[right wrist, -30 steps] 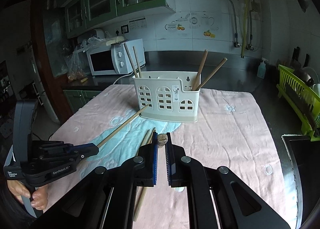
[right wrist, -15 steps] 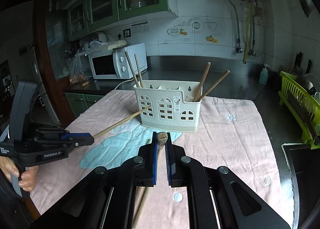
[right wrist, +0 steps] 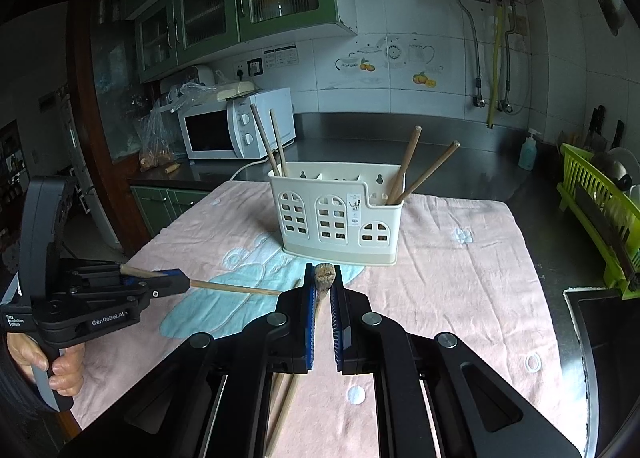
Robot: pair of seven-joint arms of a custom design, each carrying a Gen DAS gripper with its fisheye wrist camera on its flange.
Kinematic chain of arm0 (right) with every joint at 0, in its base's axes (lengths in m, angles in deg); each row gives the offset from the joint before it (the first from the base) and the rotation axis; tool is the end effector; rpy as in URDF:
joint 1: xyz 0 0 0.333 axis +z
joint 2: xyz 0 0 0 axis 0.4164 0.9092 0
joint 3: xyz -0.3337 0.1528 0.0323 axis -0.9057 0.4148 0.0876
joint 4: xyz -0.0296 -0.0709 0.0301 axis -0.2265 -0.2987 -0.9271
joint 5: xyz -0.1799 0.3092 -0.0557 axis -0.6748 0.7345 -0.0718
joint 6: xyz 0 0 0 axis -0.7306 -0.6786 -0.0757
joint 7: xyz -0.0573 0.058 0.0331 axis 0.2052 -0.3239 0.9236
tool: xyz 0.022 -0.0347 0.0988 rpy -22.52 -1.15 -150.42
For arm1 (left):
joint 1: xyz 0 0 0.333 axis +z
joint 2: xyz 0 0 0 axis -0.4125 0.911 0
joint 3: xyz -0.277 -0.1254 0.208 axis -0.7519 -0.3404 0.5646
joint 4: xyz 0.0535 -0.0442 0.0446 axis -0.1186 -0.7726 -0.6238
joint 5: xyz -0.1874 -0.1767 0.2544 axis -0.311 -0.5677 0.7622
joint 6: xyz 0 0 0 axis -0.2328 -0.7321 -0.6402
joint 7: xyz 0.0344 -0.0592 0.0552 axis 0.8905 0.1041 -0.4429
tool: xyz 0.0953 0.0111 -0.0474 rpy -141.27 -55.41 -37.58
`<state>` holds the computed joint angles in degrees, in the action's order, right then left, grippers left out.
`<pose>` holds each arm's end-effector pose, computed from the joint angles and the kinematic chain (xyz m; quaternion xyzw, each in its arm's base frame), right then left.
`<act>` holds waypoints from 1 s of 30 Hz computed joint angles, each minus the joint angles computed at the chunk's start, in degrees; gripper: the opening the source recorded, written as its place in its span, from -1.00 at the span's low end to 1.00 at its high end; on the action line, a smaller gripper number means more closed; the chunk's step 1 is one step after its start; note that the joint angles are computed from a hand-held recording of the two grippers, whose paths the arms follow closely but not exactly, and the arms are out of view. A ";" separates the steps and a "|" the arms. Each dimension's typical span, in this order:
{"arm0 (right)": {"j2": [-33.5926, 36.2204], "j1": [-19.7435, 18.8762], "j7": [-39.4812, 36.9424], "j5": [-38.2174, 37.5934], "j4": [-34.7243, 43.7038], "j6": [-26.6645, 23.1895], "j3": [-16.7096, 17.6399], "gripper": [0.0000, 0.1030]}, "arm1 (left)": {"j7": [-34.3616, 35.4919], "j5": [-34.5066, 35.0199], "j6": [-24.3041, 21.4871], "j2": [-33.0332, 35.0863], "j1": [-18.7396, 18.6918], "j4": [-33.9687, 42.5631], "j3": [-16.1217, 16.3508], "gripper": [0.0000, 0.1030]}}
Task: Organize utensils
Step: 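Lift both held chopsticks and carry them above the white holder, then lower the chopsticks into the white holder and open both tools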
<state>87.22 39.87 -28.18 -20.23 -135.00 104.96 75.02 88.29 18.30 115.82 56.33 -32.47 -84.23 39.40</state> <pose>0.5604 0.1734 0.6344 -0.7339 0.4641 -0.2231 0.4429 0.5472 -0.1862 0.6124 -0.6276 0.6640 -0.3408 0.2214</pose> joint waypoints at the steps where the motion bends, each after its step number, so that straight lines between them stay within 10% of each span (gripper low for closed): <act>1: 0.06 -0.03 -0.15 -0.18 0.38 -0.13 -0.01 -0.87 | 0.30 -0.15 0.49 -0.01 0.04 0.28 0.03 -0.89; 20: 9.69 -5.42 8.14 -13.59 31.52 -20.55 -0.50 -0.87 | -0.67 6.27 -1.55 5.22 -1.32 19.36 2.71 -0.89; 30: 22.75 -4.43 19.49 -30.95 52.05 -31.81 -0.75 -0.87 | 5.66 3.18 -14.43 14.05 -1.88 35.58 4.27 -0.89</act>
<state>109.96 35.44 -8.68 -51.18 -82.94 73.15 74.27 93.95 21.48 101.39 70.37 -34.34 -48.66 43.67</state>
